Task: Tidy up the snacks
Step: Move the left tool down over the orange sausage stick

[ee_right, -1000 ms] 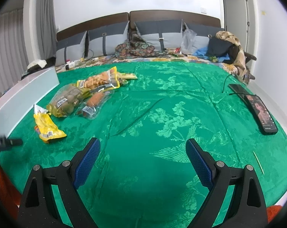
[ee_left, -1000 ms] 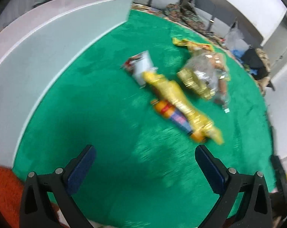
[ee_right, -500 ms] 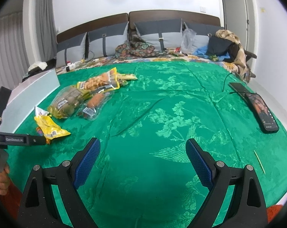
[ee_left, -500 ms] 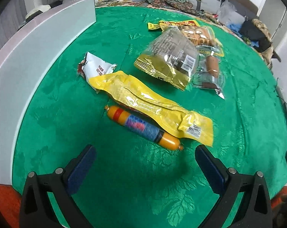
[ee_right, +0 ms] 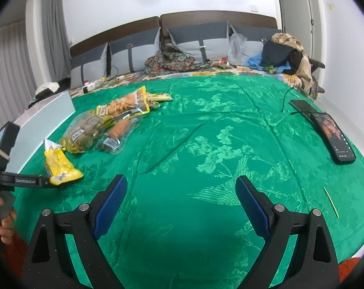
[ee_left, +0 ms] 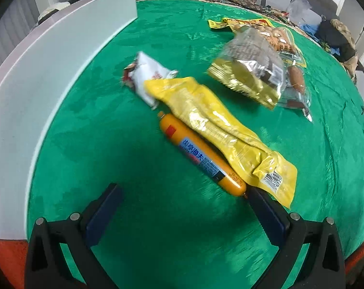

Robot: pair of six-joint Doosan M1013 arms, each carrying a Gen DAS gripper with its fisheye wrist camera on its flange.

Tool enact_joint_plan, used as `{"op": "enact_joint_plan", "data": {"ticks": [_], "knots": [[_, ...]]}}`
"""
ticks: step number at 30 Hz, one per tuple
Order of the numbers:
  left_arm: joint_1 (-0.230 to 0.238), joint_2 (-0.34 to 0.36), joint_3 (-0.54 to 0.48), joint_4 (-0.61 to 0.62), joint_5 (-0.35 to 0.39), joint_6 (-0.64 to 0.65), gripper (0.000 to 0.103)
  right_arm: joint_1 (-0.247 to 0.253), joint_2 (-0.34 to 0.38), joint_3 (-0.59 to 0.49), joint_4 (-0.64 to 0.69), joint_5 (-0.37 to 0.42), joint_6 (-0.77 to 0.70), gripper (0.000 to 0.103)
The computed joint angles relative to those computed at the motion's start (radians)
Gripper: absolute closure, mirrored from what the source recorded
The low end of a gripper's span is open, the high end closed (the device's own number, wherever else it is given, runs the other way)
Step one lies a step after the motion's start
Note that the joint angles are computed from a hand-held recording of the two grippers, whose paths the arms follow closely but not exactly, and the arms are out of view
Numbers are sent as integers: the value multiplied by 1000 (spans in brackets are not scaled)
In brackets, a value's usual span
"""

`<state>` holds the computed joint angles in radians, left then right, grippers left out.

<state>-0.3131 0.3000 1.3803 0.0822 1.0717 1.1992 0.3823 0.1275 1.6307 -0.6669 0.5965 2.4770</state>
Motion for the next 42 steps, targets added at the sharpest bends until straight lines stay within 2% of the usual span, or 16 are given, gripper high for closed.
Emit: {"op": "enact_joint_plan", "data": {"ticks": [7, 11, 13, 19, 22, 26, 28, 29, 30, 31, 33, 36, 42], "knots": [[37, -39, 33, 25, 2, 51, 0, -2, -2, 3, -1, -8, 8, 9], [65, -45, 32, -46, -9, 65, 0, -3, 0, 2, 6, -14, 7, 9], [58, -42, 25, -74, -19, 85, 0, -2, 4, 0, 17, -9, -3, 9], [6, 10, -25, 12, 17, 47, 1, 3, 0, 2, 5, 2, -5, 9], [-1, 38, -49, 25, 42, 28, 0, 2, -3, 5, 3, 5, 3, 9], [8, 42, -56, 16, 45, 25, 0, -6, -6, 6, 18, 4, 13, 9], [13, 31, -42, 9, 33, 46, 7, -9, -6, 7, 24, 2, 17, 9], [16, 26, -37, 7, 26, 56, 17, -11, -7, 7, 27, -1, 19, 9], [20, 14, -26, -3, 15, 84, 31, -11, -7, 8, 27, -2, 21, 9], [19, 10, -23, -4, 11, 98, 40, -13, -7, 8, 30, -4, 20, 9], [21, -1, -17, -22, 11, 159, 82, -14, -7, 9, 38, -7, 18, 9], [22, -10, -9, -21, 16, 201, 87, -15, -4, 6, 54, -5, 7, 9], [42, -31, 24, -70, -22, 257, 87, -13, -3, 5, 53, 1, 0, 9]]}}
